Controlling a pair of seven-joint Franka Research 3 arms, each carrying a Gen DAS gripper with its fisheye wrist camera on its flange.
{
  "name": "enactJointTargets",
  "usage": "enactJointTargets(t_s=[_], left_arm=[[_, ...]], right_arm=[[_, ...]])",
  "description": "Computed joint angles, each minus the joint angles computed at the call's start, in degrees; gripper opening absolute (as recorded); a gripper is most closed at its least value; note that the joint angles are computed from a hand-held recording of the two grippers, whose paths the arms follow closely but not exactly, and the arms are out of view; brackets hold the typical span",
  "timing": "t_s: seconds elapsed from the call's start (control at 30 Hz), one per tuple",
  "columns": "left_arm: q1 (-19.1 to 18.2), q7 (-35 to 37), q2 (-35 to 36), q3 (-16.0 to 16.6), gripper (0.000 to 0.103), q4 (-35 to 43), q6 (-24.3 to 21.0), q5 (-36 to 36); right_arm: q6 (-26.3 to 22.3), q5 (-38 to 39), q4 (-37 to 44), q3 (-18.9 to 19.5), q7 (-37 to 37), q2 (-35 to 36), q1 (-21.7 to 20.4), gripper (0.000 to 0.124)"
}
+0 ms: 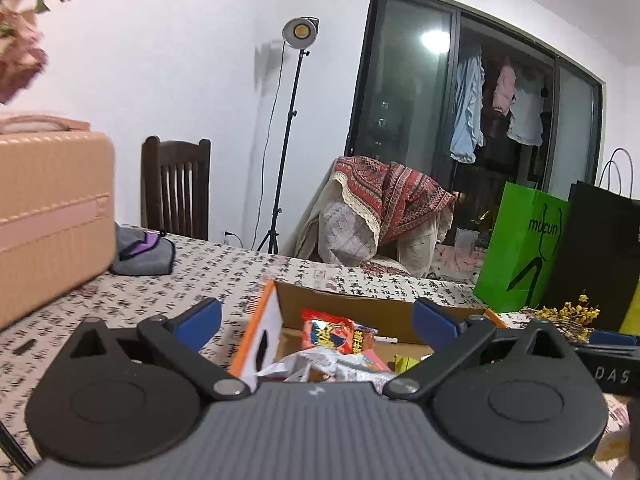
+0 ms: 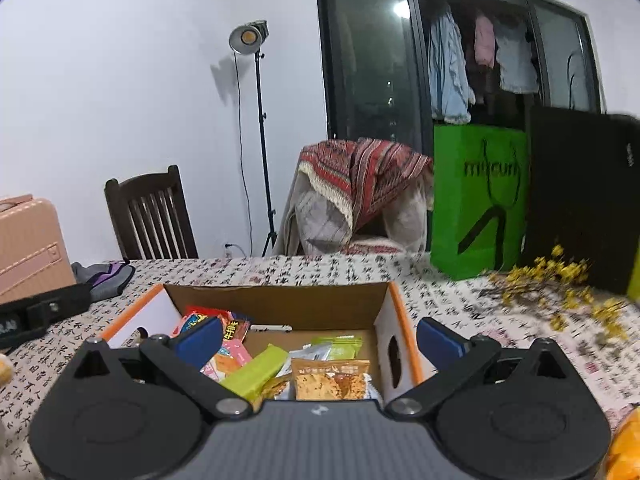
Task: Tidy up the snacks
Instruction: 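Lift both open tools up out of the box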
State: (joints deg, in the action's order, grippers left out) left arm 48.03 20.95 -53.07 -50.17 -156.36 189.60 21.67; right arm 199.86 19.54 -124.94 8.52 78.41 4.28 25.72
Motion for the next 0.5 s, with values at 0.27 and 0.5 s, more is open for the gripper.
enactJointTargets(t_s=[0.27,0.5], left_arm=[[-15.8,2.84,-8.32,11.42,0.103,-9.0,-3.71,1.45],[-28.6,3.58,-15.97,18.02,0.103,-14.55,-10.74,3.6]], right_arm=[[2.0,-8.21,-12.26,-1.6,8.07,-10.63,0.52,0.103],[3.73,-16.5,-22.76,-7.27,14.51,-19.98,4.74,0.103]])
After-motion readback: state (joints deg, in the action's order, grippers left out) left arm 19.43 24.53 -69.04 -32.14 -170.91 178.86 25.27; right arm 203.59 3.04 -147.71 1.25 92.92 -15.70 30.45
